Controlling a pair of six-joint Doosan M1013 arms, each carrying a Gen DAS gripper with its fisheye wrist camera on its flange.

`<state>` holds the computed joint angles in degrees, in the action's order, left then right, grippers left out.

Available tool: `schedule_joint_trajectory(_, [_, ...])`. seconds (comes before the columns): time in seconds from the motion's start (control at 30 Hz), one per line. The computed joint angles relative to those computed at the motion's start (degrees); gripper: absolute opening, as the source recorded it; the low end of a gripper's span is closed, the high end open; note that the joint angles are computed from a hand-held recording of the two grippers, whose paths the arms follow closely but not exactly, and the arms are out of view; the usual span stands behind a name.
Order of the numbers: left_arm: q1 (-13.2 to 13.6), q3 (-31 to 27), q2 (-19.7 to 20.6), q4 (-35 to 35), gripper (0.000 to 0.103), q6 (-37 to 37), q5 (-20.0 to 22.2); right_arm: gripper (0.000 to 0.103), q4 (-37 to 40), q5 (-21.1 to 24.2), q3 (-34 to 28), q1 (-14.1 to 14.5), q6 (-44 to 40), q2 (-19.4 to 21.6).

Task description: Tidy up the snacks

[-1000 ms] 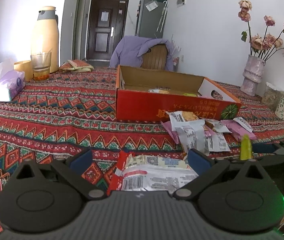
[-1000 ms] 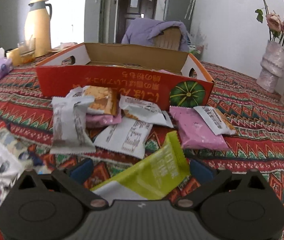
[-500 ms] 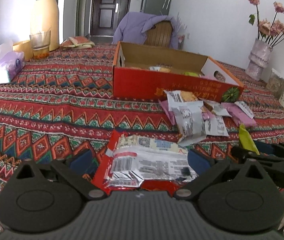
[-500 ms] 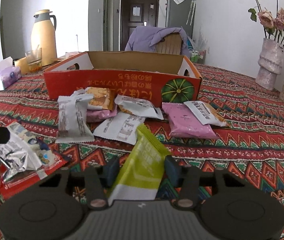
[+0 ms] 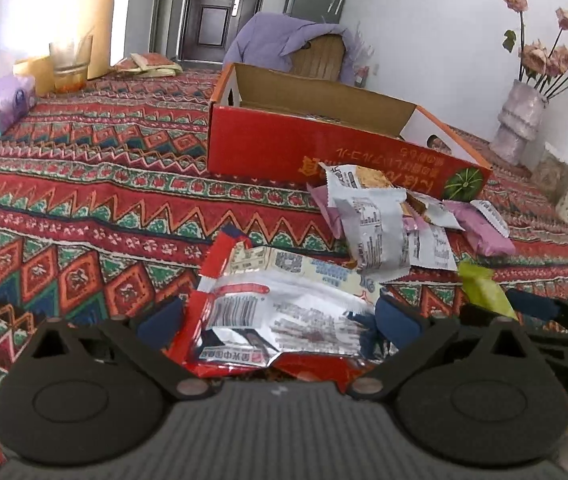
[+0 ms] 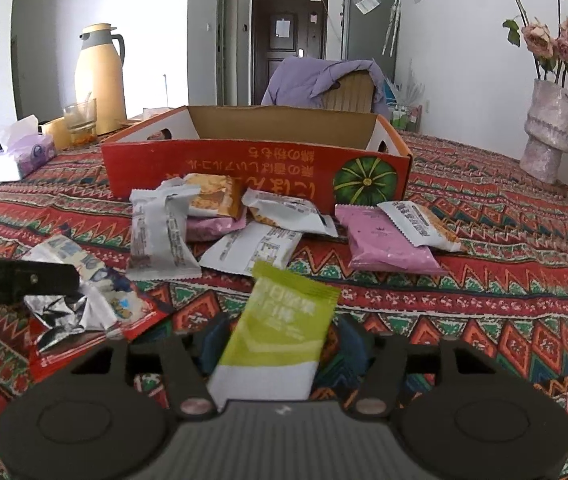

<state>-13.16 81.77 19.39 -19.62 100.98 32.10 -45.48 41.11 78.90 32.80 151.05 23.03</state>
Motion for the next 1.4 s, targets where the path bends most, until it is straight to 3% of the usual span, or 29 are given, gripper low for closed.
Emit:
schedule_joint_trajectory(0.13, [0.0,0.4,-0.2,-0.7,0.102,-0.1,-0.6,0.068,-0.8,0.9,0.0,0.4,-0.4,-0.1])
schedule_joint_trajectory(0.3, [0.0,1.3,-0.8,-1.1,0.091,0.6,-2.2,0.071,0.2,2.3,0.0,0.7,-2.4,-0.2])
schedule_joint_trajectory(0.37, [0.1,1.6,-1.0,-1.2,0.078,0.6,-3.0,0.072,-0.4,2.6,0.4,0.9,-1.7,-0.3])
schedule_joint_trajectory(0.5, [0.2,2.0,-1.4,0.2,0.063,-0.8,-4.8,0.070,-0.2,2.4,0.8,1.0,-1.6,-0.6])
schedule_joint_trajectory(0.53, [0.1,2.2,-1.5,1.2,0.052,-1.7,-5.6,0.067,0.0,2.0,1.0,0.9,-1.5,-0.8])
schedule_joint_trajectory(0.57, [0.1,2.4,-1.6,2.1,0.027,-2.3,-6.5,0.063,0.3,1.3,1.2,0.9,-1.4,-0.9])
schedule_joint_trajectory(0.6, [0.3,2.2,-1.6,1.1,0.017,-1.5,-6.2,0.053,0.6,0.7,1.4,0.8,-1.2,-1.1])
schedule_joint_trajectory(0.63, [0.6,2.0,-1.4,-0.9,0.015,-0.3,-5.7,0.044,0.7,0.3,1.5,0.7,-1.0,-1.1])
schedule_joint_trajectory(0.7, [0.7,2.2,-1.5,-0.2,0.014,-0.4,-6.3,0.039,0.2,0.3,1.4,0.8,-0.7,-1.0])
schedule_joint_trajectory(0.83, [1.1,2.6,-1.7,-4.3,0.002,3.6,-7.3,0.037,-0.8,-0.3,1.8,0.9,0.5,-1.2])
schedule_joint_trajectory(0.93, [1.4,2.8,-1.9,-7.3,0.001,6.7,-7.8,0.037,-2.5,-1.6,2.5,0.9,2.2,-1.5])
schedule_joint_trajectory(1.1, [1.7,2.2,-1.7,-8.2,0.006,7.1,-5.8,0.037,-3.2,-1.8,2.5,0.9,3.0,-1.5])
schedule_joint_trajectory(1.13, [1.6,2.1,-1.7,-8.0,0.015,7.6,-5.5,0.037,-3.2,-1.8,2.6,0.9,3.2,-1.5])
schedule_joint_trajectory(1.17, [1.6,2.2,-1.8,-7.9,0.040,8.0,-5.4,0.037,-3.4,-1.8,2.6,0.9,3.4,-1.5])
schedule_joint_trajectory(1.2, [1.5,2.4,-2.0,-8.2,0.059,8.8,-5.7,0.037,-3.6,-1.8,2.7,0.9,3.8,-1.6])
schedule_joint_trajectory(1.23, [1.1,2.8,-2.3,-7.8,0.089,9.0,-6.6,0.037,-3.9,-1.8,2.7,0.9,4.2,-1.6])
schedule_joint_trajectory(1.27, [0.7,3.5,-2.7,-8.2,0.097,10.3,-8.2,0.037,-4.1,-1.8,2.8,0.8,4.5,-1.6])
schedule_joint_trajectory(1.3, [0.5,3.8,-3.0,-9.7,0.097,12.8,-8.9,0.037,-4.2,-1.8,2.8,0.8,4.8,-1.6])
schedule_joint_trajectory(1.4, [-0.6,2.8,-2.7,-11.3,0.103,18.0,-6.6,0.037,-4.4,-1.9,3.1,0.7,5.4,-1.8])
